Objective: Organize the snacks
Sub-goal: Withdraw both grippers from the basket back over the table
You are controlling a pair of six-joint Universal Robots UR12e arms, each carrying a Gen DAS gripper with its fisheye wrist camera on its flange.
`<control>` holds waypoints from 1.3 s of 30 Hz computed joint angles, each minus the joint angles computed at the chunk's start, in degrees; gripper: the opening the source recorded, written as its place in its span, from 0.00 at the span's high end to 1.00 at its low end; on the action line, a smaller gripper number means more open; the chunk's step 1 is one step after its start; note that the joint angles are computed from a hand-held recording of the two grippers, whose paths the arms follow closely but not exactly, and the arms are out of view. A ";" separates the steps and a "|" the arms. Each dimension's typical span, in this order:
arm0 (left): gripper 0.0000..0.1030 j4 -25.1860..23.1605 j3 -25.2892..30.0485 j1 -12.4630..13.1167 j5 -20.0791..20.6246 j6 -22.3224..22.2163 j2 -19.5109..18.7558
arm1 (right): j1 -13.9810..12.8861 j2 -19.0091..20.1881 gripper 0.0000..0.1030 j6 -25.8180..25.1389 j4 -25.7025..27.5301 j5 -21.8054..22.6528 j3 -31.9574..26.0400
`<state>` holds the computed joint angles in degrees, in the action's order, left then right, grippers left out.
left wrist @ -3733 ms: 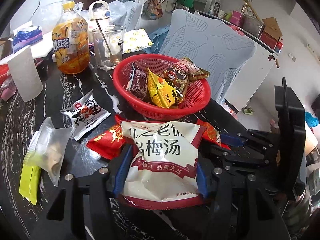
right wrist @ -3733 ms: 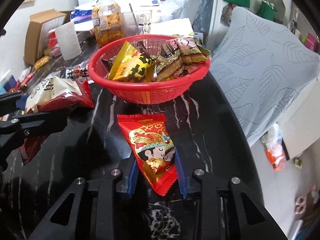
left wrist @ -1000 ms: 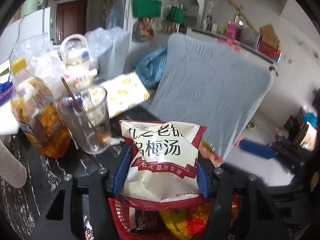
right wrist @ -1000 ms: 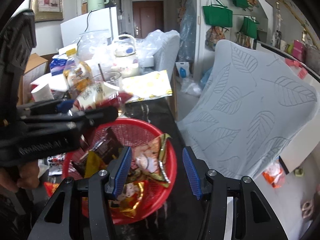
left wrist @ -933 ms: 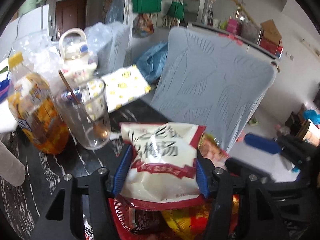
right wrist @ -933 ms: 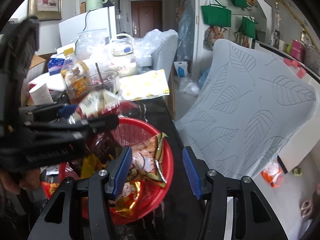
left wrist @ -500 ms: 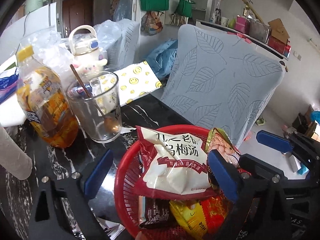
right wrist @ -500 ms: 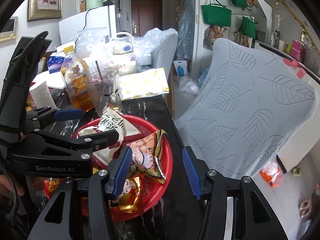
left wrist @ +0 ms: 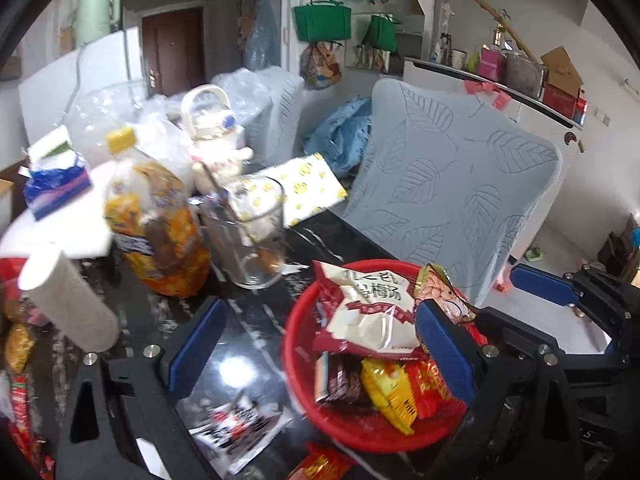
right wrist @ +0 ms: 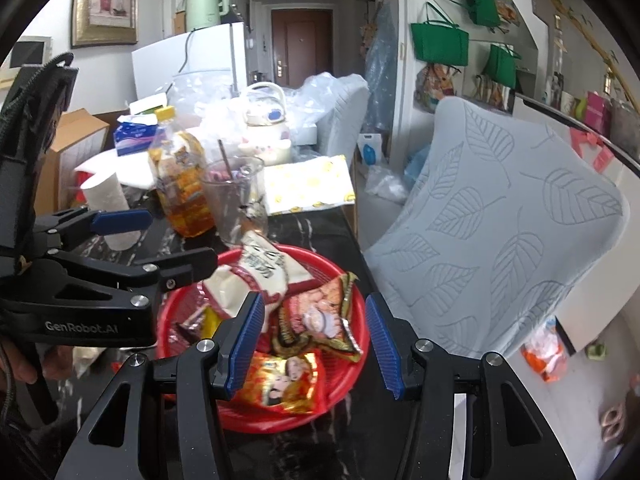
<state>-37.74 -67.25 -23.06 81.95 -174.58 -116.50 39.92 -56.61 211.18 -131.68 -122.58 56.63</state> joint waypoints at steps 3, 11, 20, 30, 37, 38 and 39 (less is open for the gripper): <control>0.06 1.83 -1.74 0.26 1.33 -0.08 1.73 | 0.66 0.26 0.49 -0.75 -0.64 -0.46 -0.93; 0.06 5.51 -6.14 1.25 3.27 -0.95 6.02 | 2.37 1.22 0.49 -2.99 -2.09 -1.58 -3.78; 0.06 8.84 -11.74 2.08 5.72 -0.86 11.22 | 4.46 2.59 0.48 -5.61 -3.01 -2.73 -7.02; 0.06 10.54 -17.63 3.24 6.94 -0.24 15.88 | 6.60 3.97 0.47 -6.26 -2.44 -1.74 -9.57; 0.06 9.12 -21.07 4.60 6.31 -1.79 18.17 | 7.46 5.02 0.47 -5.22 -1.75 2.04 -10.52; 0.06 8.97 -21.67 4.82 6.17 -2.14 18.49 | 7.52 5.02 0.47 -5.03 -1.72 2.59 -10.35; 0.06 8.70 -22.00 5.00 5.92 -2.35 18.70 | 7.56 5.12 0.47 -4.86 -1.56 3.13 -10.40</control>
<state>-29.04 -89.26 -18.06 87.87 -176.93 -97.80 47.49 -51.49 206.32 -133.24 -119.45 46.23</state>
